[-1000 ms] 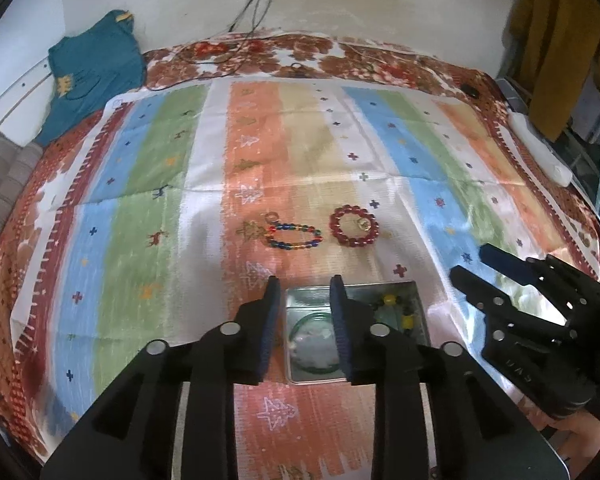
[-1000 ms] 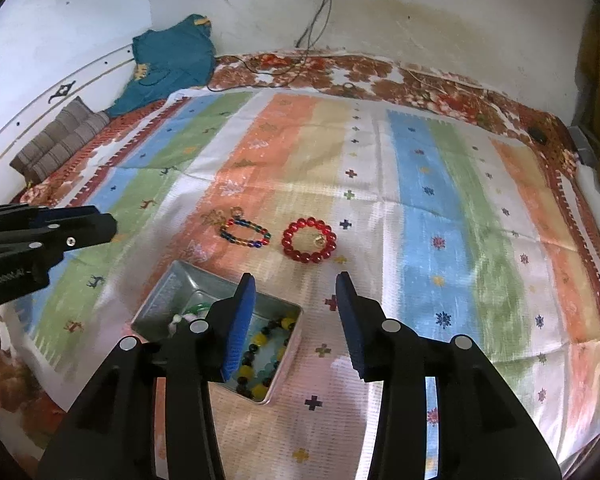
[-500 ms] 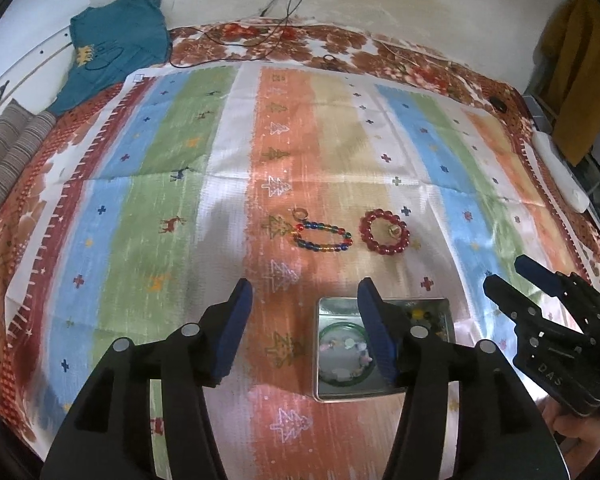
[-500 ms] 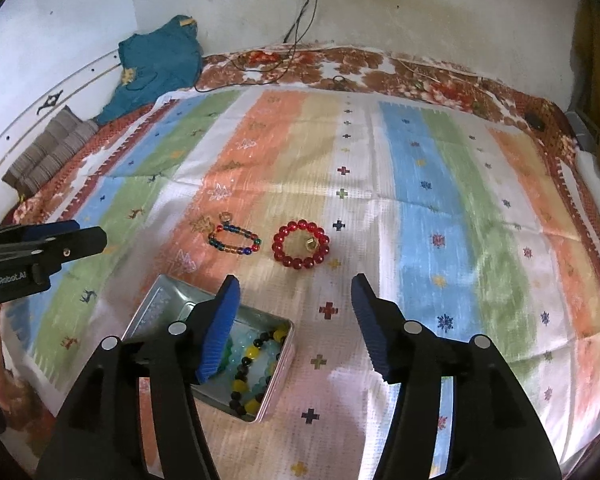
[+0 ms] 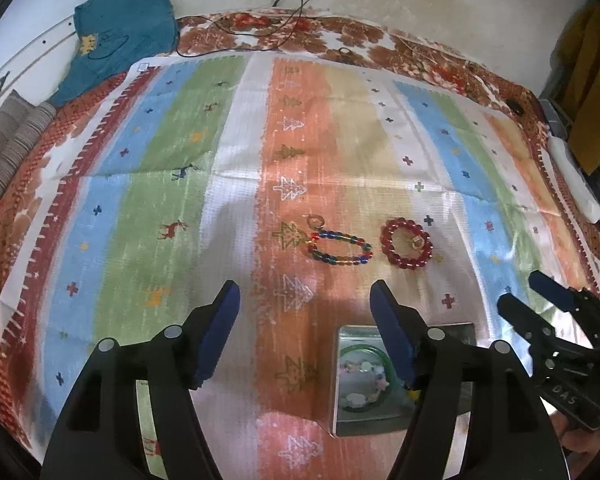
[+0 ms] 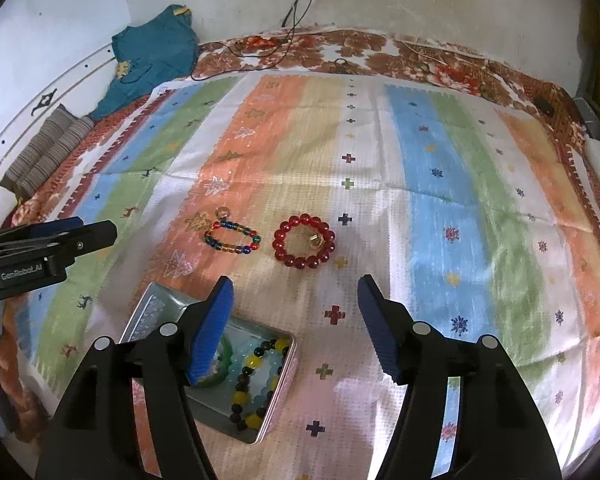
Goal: Organize jewelry
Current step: 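Move both tools toward the multicolor and red bead bracelets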
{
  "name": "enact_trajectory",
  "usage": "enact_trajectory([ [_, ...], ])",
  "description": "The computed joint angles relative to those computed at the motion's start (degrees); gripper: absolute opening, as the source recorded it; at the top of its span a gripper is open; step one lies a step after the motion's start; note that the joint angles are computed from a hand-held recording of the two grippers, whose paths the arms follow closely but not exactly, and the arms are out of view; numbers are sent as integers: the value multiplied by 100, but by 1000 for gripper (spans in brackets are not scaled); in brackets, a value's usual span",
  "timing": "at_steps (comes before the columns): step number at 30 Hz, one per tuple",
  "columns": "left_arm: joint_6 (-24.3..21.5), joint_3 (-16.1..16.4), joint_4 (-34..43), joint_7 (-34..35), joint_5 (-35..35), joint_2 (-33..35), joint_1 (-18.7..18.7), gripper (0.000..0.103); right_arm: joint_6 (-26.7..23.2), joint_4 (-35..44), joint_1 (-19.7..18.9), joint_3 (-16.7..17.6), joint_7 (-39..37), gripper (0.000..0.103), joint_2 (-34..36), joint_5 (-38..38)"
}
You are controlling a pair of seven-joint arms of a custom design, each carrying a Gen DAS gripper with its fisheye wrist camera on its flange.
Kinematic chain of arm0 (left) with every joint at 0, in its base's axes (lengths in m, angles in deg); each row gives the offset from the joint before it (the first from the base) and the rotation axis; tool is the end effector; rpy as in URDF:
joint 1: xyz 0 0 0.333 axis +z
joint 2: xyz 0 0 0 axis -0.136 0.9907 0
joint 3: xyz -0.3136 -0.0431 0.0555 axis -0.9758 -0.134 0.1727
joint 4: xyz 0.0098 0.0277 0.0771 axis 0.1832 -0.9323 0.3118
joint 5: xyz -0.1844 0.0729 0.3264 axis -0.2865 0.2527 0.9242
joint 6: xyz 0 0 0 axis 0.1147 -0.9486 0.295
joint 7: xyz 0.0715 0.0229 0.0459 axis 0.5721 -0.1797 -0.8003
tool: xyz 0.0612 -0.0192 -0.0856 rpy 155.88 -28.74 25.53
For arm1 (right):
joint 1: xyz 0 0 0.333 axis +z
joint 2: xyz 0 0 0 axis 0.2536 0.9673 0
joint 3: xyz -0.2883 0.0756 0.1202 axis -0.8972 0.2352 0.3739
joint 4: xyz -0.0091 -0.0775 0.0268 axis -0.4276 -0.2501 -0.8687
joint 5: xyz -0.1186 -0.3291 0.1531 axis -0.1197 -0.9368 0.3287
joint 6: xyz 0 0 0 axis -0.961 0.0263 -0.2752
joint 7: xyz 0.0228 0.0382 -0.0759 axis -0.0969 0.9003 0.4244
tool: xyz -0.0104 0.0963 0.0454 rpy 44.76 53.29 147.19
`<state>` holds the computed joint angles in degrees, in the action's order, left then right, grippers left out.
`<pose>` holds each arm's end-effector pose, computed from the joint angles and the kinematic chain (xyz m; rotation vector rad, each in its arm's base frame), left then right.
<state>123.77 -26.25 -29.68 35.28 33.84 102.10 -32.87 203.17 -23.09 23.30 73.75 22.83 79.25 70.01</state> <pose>0.5844 -0.3652 0.4394 -2.1109 1.7513 -0.6150 0.6179 0.1247 0.4508 -2.0758 1.5045 -0.3689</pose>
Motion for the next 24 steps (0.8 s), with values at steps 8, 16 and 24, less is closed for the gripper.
enact_trajectory([
  [8, 87, -37, 52, 219, -377, 175, 206, 69, -170, 240, 35, -34, 211, 64, 211, -272],
  [16, 19, -29, 456, 693, -812, 559, 246, 70, -535, 690, -4, -19, 381, 66, 560, -397],
  [24, -211, 6, 972, 1128, -1151, 1017, 263, 70, -767, 1082, 48, -86, 633, 66, 911, -733],
])
